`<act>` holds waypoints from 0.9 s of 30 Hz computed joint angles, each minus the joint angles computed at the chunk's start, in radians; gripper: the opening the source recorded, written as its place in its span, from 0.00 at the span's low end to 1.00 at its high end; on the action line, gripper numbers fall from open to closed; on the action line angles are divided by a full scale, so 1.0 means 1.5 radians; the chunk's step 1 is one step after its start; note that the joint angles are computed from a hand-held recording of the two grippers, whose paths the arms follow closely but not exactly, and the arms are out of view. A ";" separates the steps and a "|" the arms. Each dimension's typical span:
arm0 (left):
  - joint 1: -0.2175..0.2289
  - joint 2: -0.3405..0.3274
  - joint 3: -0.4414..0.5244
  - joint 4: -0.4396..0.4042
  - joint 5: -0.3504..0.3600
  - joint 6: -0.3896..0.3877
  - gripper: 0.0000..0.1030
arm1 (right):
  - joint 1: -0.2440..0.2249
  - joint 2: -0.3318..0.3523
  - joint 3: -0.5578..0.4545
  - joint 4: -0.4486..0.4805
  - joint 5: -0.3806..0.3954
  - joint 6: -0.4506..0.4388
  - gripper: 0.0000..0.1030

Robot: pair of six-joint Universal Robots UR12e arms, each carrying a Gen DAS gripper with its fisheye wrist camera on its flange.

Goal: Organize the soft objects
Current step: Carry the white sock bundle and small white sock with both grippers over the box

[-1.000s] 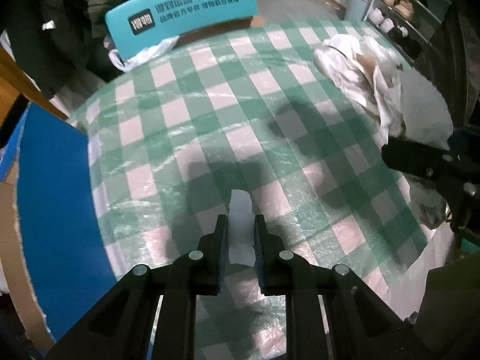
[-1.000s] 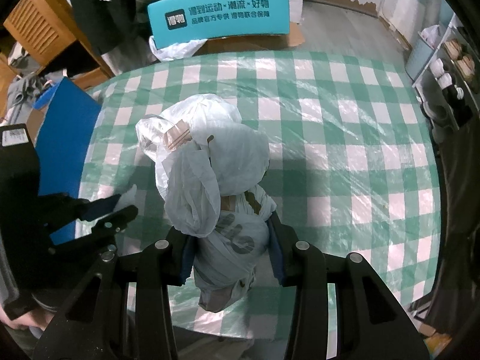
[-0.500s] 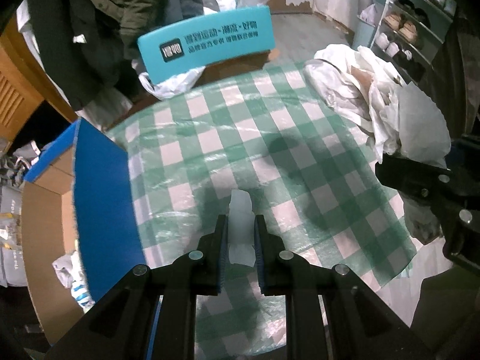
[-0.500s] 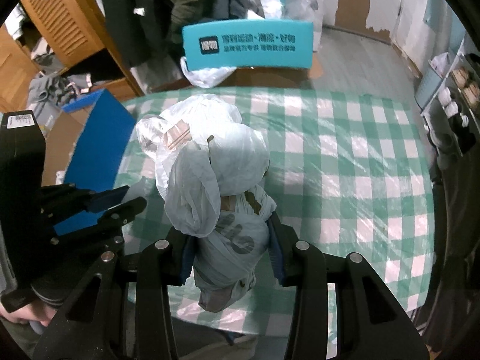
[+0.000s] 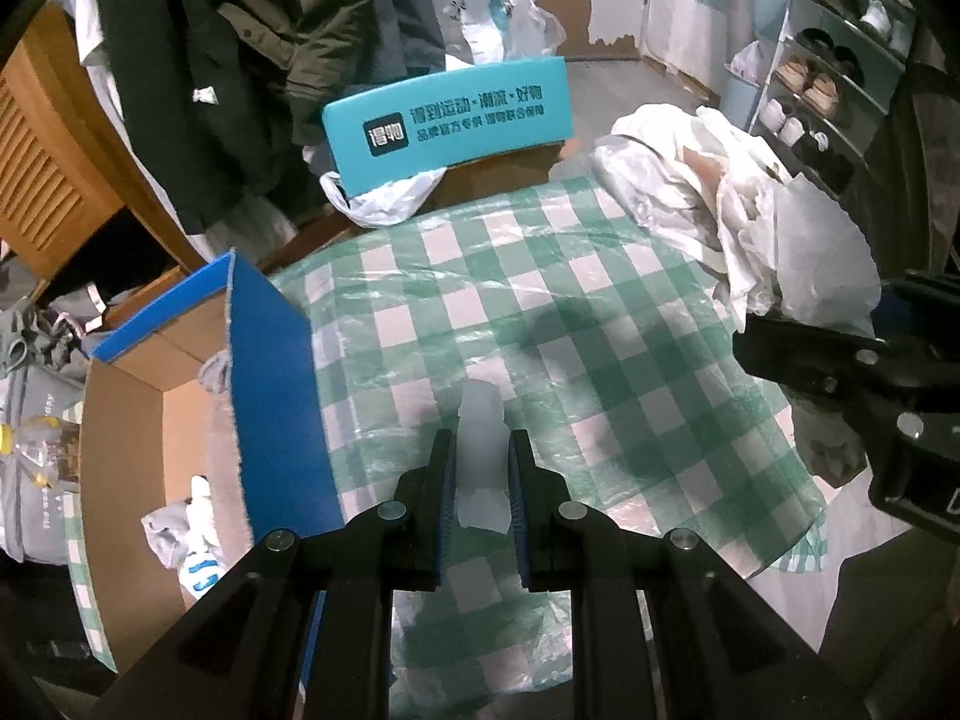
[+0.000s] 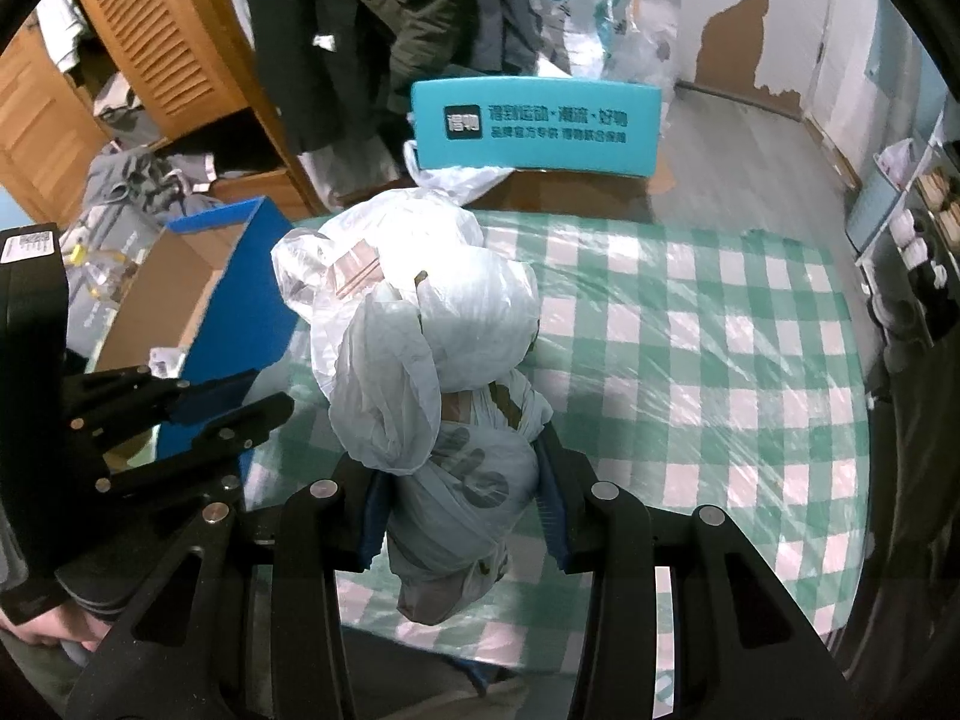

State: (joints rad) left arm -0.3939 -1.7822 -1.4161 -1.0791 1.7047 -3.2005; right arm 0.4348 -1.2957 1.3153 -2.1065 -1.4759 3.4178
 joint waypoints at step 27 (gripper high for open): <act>0.064 0.070 -0.064 0.041 0.011 -0.040 0.16 | 0.050 0.080 -0.126 0.028 0.028 -0.051 0.39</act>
State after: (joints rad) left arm -0.2984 -1.6769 -1.5127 -1.0175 1.7219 -3.2608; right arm 0.5094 -1.1751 1.1265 -2.0648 -1.4337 3.3407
